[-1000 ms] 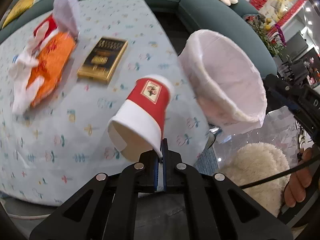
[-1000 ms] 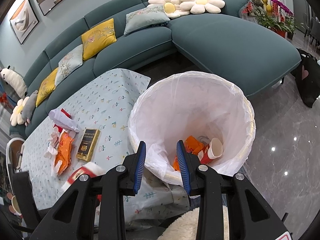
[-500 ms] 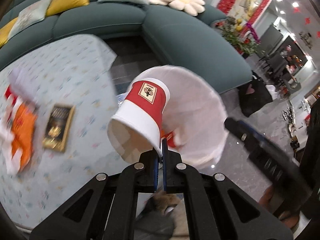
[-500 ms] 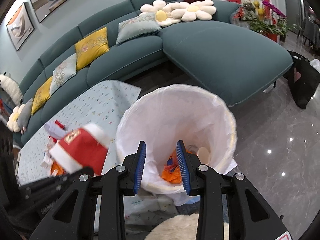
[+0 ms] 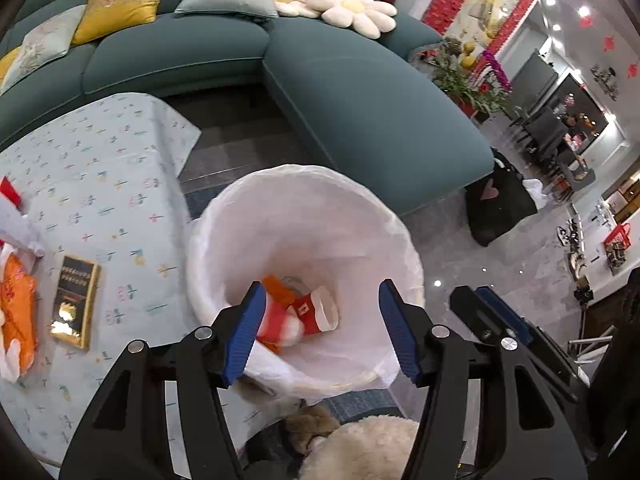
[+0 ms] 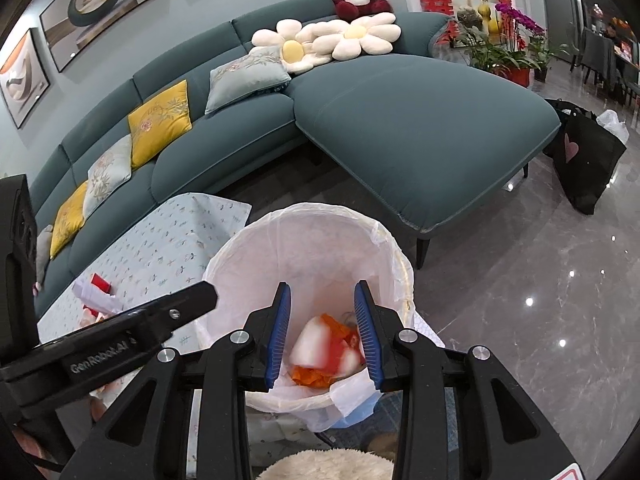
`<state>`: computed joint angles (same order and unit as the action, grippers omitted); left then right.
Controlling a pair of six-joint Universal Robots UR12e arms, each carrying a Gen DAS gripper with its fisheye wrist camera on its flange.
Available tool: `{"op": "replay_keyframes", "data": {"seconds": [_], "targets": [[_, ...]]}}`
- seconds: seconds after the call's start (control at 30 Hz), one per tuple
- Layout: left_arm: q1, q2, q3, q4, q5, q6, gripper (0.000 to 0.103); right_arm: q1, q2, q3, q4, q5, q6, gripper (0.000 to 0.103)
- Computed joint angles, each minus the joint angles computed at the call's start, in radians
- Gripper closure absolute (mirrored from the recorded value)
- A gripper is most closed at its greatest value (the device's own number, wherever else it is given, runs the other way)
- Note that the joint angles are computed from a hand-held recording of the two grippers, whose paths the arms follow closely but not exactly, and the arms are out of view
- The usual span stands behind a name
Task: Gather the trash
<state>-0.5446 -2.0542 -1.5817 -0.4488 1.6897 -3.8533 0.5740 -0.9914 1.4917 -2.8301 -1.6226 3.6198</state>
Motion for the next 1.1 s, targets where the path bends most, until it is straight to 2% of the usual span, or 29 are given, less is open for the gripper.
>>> {"op": "replay_keyframes", "data": {"seconds": [0.33, 0.4, 0.87, 1.1], "targets": [[-0.005, 0.054, -0.062, -0.029, 0.112, -0.046, 0.046, 0.022, 0.006, -0.024, 0.006, 0.014, -0.044, 0.068], [-0.003, 0.07, -0.082, -0.037, 0.13, -0.06, 0.045, 0.031, 0.009, -0.034, 0.008, 0.009, -0.055, 0.062], [0.011, 0.211, -0.245, -0.104, 0.284, -0.2, 0.024, 0.101, 0.037, -0.115, 0.055, 0.036, -0.163, 0.057], [0.026, 0.281, -0.329, -0.136, 0.329, -0.254, 0.022, 0.14, 0.06, -0.165, 0.097, 0.058, -0.204, 0.057]]}}
